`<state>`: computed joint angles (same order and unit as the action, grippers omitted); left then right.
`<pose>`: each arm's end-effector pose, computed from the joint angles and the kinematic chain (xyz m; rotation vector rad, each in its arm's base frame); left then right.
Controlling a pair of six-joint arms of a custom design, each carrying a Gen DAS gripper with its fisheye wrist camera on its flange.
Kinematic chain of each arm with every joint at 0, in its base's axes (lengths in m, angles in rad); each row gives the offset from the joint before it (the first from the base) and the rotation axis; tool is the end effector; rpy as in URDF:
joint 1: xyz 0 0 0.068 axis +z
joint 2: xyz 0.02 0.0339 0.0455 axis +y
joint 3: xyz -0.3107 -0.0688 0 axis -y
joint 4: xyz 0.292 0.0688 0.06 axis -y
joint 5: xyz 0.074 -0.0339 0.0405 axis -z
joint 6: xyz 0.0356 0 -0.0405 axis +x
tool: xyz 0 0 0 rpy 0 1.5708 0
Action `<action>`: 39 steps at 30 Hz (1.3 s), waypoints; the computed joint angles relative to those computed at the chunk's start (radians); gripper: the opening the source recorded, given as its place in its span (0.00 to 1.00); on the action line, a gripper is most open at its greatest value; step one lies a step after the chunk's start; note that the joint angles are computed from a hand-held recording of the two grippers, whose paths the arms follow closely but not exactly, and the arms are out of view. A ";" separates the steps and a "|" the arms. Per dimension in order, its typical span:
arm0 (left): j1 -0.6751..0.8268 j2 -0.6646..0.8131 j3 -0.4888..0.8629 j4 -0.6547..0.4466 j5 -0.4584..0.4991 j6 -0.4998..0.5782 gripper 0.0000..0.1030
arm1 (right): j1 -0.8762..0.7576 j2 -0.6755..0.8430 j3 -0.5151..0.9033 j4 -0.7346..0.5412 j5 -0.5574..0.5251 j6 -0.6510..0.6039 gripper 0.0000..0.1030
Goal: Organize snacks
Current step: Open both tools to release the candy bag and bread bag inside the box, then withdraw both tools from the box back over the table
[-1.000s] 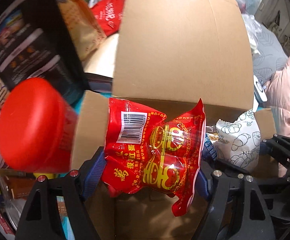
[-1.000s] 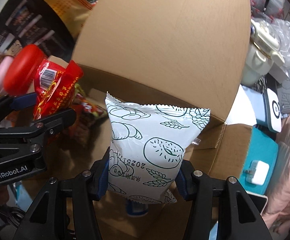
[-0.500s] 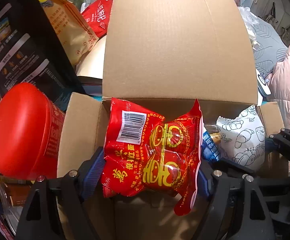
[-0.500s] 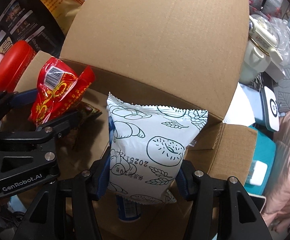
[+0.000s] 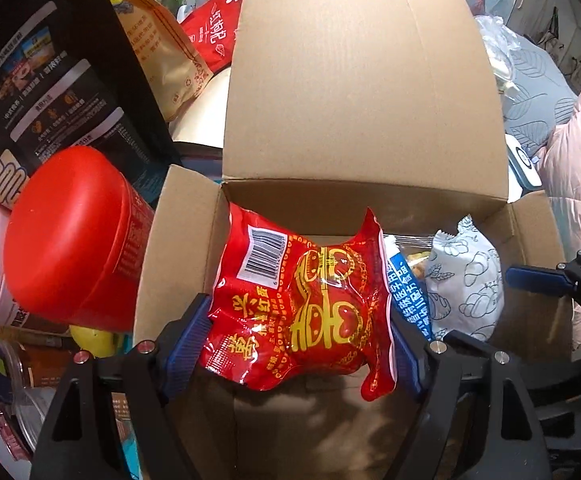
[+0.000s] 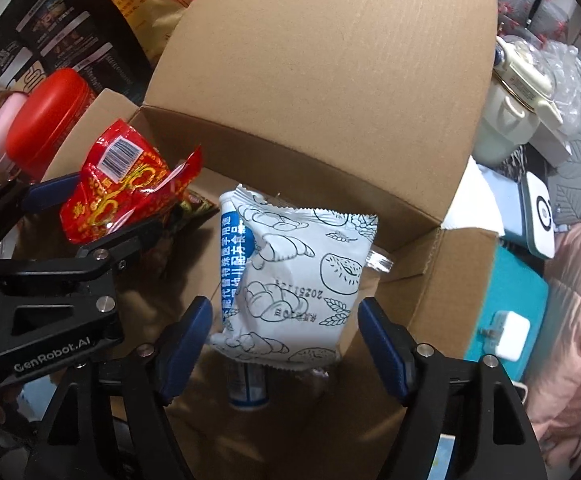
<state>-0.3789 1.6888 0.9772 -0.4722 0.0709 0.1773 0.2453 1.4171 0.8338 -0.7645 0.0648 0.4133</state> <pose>0.3319 -0.1349 0.1754 0.7761 2.6484 -0.1518 0.2658 0.0642 0.2030 0.2547 2.8986 0.0161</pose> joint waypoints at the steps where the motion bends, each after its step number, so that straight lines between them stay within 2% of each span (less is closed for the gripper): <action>1: -0.004 -0.011 -0.003 0.001 -0.011 0.000 0.78 | 0.002 -0.017 -0.006 -0.003 -0.003 0.002 0.74; 8: 0.017 0.016 0.021 -0.048 0.030 0.004 0.80 | -0.042 -0.036 -0.008 -0.014 -0.005 -0.041 0.74; 11: 0.013 0.012 0.015 -0.036 0.015 0.000 0.85 | -0.025 -0.044 0.006 -0.039 0.008 -0.032 0.74; 15: 0.015 -0.005 0.015 -0.057 0.022 -0.004 0.85 | -0.007 -0.061 0.021 -0.072 0.022 -0.021 0.74; 28: 0.054 -0.165 0.030 -0.135 0.048 0.018 0.85 | 0.054 -0.139 0.087 -0.160 0.062 0.024 0.74; 39: 0.157 -0.387 0.013 -0.219 0.087 0.005 0.85 | 0.194 -0.206 0.169 -0.236 0.136 0.103 0.74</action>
<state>-0.2217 1.3022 0.9897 -0.6911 0.1584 0.1823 0.4393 1.2107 1.0031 -1.0003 0.2004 0.5163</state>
